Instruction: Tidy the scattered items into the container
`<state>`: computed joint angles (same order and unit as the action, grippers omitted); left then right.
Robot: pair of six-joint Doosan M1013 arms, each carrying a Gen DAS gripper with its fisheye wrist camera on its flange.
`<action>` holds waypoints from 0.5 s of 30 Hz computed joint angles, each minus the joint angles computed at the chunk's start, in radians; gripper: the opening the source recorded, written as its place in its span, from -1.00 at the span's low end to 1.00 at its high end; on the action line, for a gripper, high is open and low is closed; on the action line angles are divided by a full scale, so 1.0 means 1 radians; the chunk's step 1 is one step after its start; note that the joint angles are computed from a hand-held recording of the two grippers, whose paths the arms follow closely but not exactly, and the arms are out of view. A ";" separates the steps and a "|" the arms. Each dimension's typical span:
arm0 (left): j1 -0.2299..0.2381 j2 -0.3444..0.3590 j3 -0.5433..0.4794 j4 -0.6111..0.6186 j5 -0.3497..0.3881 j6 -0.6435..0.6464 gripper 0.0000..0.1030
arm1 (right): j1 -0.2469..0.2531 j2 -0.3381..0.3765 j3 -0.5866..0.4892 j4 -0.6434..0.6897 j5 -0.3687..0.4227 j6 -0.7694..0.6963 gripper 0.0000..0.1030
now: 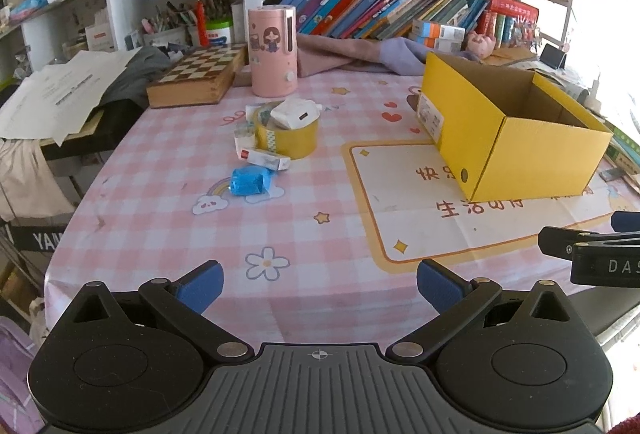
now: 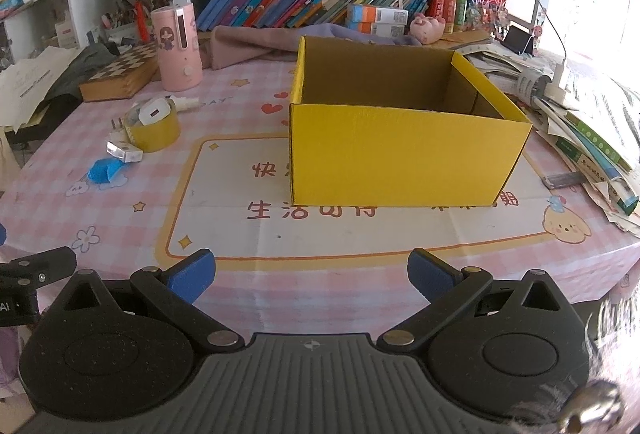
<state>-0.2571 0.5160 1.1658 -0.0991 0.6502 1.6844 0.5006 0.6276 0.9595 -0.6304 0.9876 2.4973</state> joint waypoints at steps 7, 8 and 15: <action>0.003 0.001 -0.001 -0.009 -0.003 0.011 1.00 | 0.002 0.006 -0.011 -0.006 -0.001 -0.008 1.00; 0.003 0.001 -0.001 -0.009 -0.004 0.012 1.00 | 0.002 0.006 -0.011 -0.006 -0.002 -0.007 1.00; 0.006 0.002 -0.002 -0.028 -0.001 0.033 1.00 | 0.003 0.006 -0.011 -0.007 0.001 -0.001 1.00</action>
<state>-0.2512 0.5181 1.1633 -0.1267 0.6497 1.7171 0.5036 0.6332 0.9486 -0.6372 0.9891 2.4962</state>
